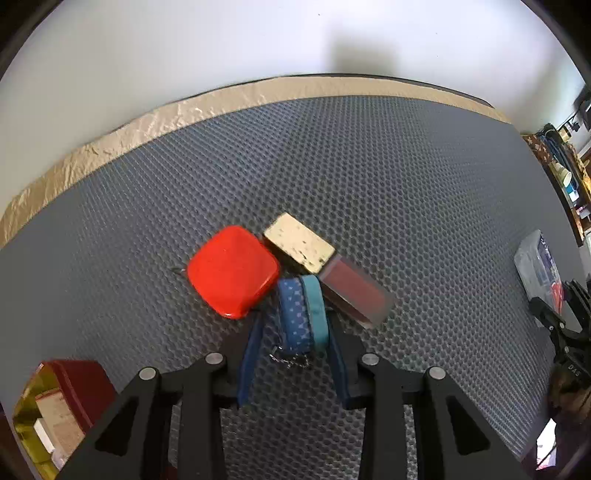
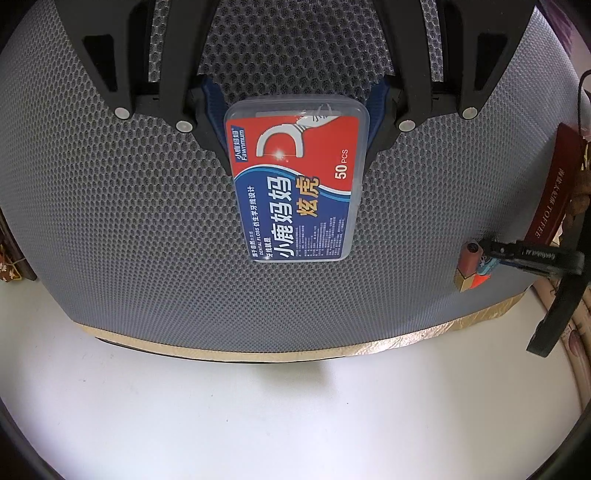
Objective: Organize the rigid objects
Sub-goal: 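Grasp the small blue patterned tin with the left gripper while the right holds the floss box, then carry the blue tin into the TOFFEE tin and open the left gripper while the right holds the floss box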
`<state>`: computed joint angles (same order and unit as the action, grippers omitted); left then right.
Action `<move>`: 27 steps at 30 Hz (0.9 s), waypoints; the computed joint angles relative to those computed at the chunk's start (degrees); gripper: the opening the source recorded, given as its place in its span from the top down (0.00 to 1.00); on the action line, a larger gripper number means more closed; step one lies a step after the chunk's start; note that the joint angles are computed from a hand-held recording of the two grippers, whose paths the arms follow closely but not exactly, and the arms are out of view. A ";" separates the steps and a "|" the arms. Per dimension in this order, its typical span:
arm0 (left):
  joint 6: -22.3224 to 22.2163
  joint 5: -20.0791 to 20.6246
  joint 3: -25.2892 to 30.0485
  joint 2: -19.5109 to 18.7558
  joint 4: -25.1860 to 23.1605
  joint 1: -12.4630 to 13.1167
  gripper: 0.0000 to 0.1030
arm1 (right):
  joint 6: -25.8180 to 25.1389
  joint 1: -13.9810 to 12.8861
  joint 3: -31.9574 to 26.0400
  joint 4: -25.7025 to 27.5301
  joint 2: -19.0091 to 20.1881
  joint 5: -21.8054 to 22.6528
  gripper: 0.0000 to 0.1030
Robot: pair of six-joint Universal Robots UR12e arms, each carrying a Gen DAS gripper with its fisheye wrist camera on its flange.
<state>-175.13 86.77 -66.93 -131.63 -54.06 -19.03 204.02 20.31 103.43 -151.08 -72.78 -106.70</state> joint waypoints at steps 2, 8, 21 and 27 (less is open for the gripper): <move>0.25 -0.01 0.30 -0.17 -0.38 -0.05 0.67 | 0.03 0.03 0.00 0.00 0.03 -0.04 0.44; -2.45 1.01 -0.12 -0.37 2.96 -0.71 0.79 | -0.18 -0.02 -0.12 0.24 0.13 0.14 0.43; -12.03 -8.01 -15.93 11.54 12.86 0.97 0.79 | -0.71 0.19 -0.61 1.04 0.46 -0.79 0.43; -15.63 -6.82 -23.77 18.78 14.28 3.09 0.79 | -0.90 0.47 -1.12 1.37 1.00 -1.36 0.43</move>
